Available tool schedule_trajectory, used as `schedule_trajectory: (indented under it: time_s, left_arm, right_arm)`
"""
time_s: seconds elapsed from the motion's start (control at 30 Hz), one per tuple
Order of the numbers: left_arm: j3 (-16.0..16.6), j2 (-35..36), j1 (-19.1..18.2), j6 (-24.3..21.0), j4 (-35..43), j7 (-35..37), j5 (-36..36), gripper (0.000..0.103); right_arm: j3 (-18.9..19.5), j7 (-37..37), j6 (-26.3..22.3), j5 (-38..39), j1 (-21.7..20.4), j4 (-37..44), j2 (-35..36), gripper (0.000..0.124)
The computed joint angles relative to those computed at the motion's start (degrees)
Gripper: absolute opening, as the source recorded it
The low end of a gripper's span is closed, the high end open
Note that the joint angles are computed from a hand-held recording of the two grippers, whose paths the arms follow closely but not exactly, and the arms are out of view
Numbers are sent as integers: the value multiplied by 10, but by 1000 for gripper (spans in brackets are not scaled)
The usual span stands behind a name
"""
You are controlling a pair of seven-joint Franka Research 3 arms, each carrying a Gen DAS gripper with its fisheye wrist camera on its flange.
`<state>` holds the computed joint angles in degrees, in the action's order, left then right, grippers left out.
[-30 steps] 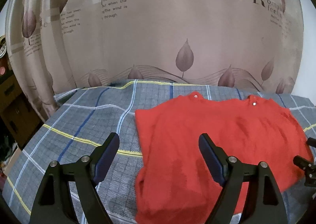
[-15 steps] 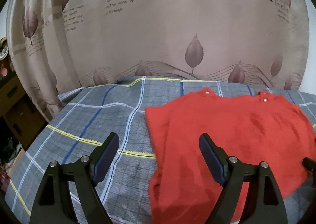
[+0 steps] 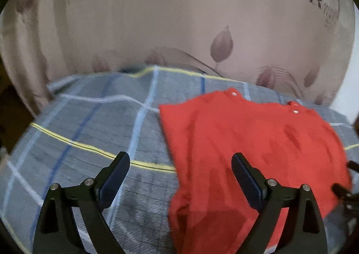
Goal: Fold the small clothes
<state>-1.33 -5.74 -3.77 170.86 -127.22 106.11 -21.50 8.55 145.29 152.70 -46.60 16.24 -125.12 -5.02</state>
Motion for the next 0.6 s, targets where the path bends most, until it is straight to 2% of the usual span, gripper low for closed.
schedule_trajectory:
  time_s: [0.03,0.1,0.17,0.27,0.4,0.5,0.6]
  left_arm:
    - [27,4,-26,-38,17,87,-98,92]
    - [50,17,-28,-127,51,191,-234,92]
    - [58,33,-8,-207,78,231,-311,91]
    - [61,51,28,-298,106,283,-412,91]
    - [44,74,66,-367,139,298,-438,91]
    - [29,104,94,-436,180,300,-439,91]
    - [6,124,111,-458,210,301,-410,91]
  right_arm:
    - [0,-1,0,1,0,0,0,102]
    - [-1,-4,2,4,0,-1,0,102]
    - [-1,-7,1,7,0,0,0,102]
    - [-1,-11,0,10,0,1,1,102]
    - [0,-16,-7,14,2,3,1,102]
    - [-1,-18,-8,15,3,4,2,102]
    - [0,-17,-11,14,3,4,2,102]
